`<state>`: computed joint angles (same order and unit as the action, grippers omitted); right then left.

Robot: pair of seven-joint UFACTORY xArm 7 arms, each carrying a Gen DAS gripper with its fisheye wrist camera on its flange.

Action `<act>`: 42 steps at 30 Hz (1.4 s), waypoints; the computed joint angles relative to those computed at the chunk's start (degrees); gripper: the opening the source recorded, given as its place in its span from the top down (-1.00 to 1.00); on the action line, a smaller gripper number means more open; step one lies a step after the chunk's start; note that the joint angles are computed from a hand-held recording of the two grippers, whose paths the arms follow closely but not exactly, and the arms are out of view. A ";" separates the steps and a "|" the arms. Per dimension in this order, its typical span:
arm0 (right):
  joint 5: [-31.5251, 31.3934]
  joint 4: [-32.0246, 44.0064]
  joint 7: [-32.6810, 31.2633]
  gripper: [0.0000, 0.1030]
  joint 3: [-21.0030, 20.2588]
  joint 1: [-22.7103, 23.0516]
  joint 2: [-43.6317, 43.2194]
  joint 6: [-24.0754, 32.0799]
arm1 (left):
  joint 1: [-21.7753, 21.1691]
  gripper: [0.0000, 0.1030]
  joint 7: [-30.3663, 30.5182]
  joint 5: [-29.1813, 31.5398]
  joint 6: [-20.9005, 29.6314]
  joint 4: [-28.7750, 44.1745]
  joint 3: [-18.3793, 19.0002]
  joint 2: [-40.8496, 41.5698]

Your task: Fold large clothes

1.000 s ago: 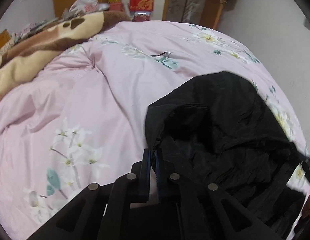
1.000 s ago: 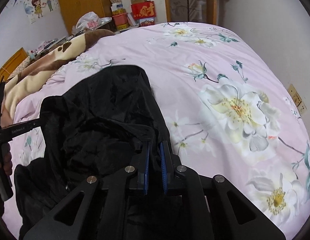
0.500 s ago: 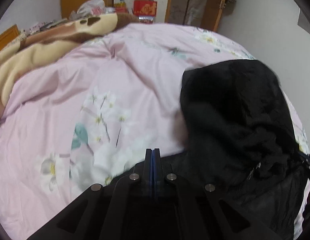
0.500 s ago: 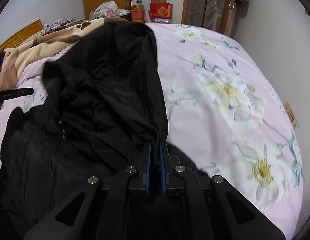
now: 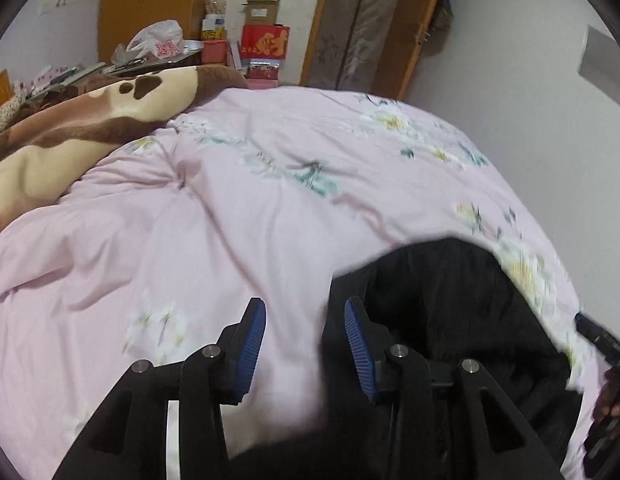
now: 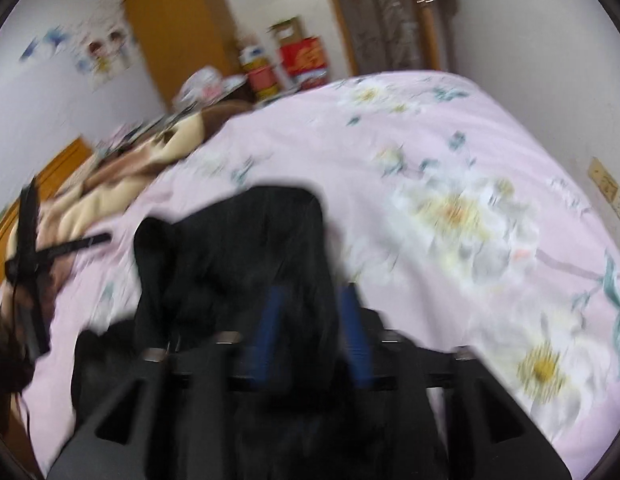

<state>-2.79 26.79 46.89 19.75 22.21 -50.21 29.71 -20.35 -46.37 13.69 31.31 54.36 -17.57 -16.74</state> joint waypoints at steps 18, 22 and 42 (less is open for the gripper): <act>4.71 11.09 -8.30 0.89 -1.14 0.89 21.19 -0.75 | -6.11 0.93 4.77 -11.35 5.40 6.26 3.56 9.31; -2.33 12.04 -5.66 0.89 2.90 0.10 16.61 2.00 | -5.80 0.93 4.70 -12.07 5.08 2.02 2.81 2.80; -10.51 12.14 -0.99 0.91 14.19 4.44 -1.28 15.51 | -9.65 0.89 -0.85 -24.37 8.25 -21.00 1.24 -29.11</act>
